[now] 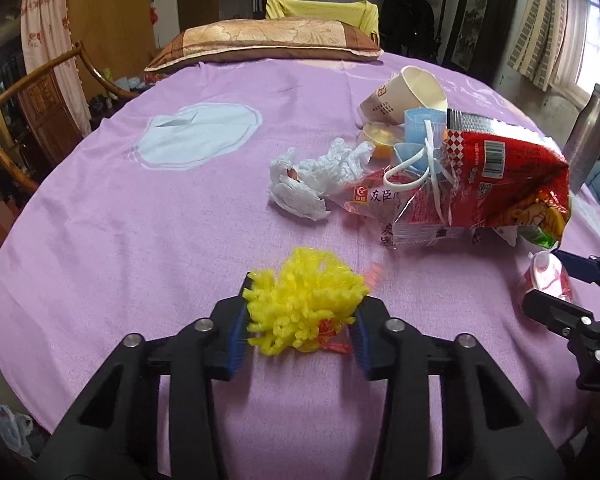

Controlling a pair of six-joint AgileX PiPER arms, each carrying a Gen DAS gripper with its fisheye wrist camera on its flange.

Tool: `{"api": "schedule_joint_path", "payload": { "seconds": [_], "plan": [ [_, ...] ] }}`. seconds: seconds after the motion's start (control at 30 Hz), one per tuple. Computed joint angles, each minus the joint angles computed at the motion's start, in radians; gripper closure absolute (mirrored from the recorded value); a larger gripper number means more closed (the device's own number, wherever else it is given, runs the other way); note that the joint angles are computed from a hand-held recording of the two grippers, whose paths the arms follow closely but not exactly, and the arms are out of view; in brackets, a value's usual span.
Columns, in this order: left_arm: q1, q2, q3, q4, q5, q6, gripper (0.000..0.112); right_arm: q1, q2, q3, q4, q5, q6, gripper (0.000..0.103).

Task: Collect trash
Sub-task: 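Grasp the yellow pom-pom with the left tool while the right tool grasps the clear cup of red wrappers, then carry both held items over the red basket and open both tools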

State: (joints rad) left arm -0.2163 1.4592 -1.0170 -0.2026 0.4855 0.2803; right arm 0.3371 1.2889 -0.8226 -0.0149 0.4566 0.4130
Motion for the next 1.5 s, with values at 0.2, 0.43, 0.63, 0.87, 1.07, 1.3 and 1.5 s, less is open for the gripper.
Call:
{"api": "schedule_joint_path", "payload": {
  "seconds": [0.2,0.43,0.63,0.87,1.07,1.3,1.5],
  "plan": [
    [0.141,-0.152,0.074,-0.146,0.005,0.148,0.073,0.008,-0.007,0.006,-0.029,-0.009,0.025,0.028],
    [0.43,-0.284,0.131,-0.276,0.121,0.304,0.073,0.026,-0.002,-0.004,-0.038,-0.005,0.011,0.028],
    [0.679,-0.29,0.118,-0.387,0.202,0.468,0.073,0.047,-0.007,0.005,-0.081,-0.018,0.04,0.046],
    [0.928,-0.207,0.043,-0.47,0.254,0.573,0.073,0.123,-0.017,0.0,-0.227,-0.027,0.137,0.046],
    [1.02,-0.133,-0.019,-0.43,0.253,0.531,0.035,0.14,0.012,-0.053,-0.084,-0.037,0.007,0.046],
    [1.085,-0.18,0.0,-0.521,0.159,0.56,0.016,0.232,0.051,-0.147,-0.066,-0.012,-0.012,0.046],
    [1.119,-0.177,-0.008,-0.613,0.152,0.619,0.016,0.325,0.129,-0.288,0.107,0.015,-0.171,0.047]
  ]
}}
